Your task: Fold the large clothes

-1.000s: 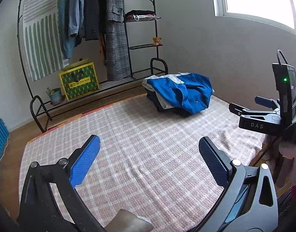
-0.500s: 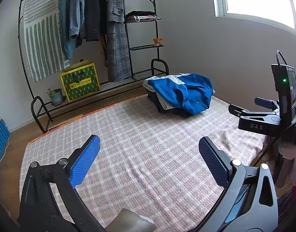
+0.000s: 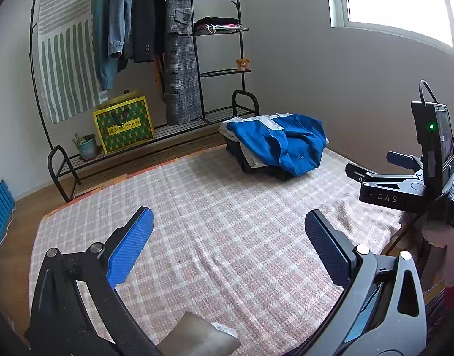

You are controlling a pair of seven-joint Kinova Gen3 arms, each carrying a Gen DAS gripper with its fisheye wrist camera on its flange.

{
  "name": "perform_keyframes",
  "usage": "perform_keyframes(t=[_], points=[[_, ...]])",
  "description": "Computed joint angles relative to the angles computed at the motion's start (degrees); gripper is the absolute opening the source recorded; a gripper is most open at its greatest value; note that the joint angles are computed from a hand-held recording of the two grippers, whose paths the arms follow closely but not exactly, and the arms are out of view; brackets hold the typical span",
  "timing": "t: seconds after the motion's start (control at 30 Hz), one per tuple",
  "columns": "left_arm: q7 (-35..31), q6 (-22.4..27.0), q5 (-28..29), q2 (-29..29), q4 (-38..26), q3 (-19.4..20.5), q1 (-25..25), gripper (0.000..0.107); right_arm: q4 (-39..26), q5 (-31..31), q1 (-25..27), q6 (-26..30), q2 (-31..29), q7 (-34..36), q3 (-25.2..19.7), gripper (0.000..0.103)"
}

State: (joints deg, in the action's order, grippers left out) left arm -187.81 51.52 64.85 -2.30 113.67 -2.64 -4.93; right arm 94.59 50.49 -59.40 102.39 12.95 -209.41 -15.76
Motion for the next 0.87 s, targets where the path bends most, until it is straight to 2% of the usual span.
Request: perform_keyframes(t=[0.27,0.77,0.87], points=[[1.39,-0.93,-0.43,-1.31,0.59,-0.09,0.64,0.103,-0.15,0.04,-0.13,0.06,0.13,0.0,0.01,0.103],[-0.25,-1.35,0.87,-2.16,1.94,-0.97,0.91,0.103,-0.4,0.06,-0.28,-0.18,0.37,0.31,0.17,0.103],[-0.06,-2.89,1.77,-2.61,2.51,-0.78,1.18,0.103,-0.29,0.1,-0.12,-0.58,0.32,0.52,0.21,0.103]])
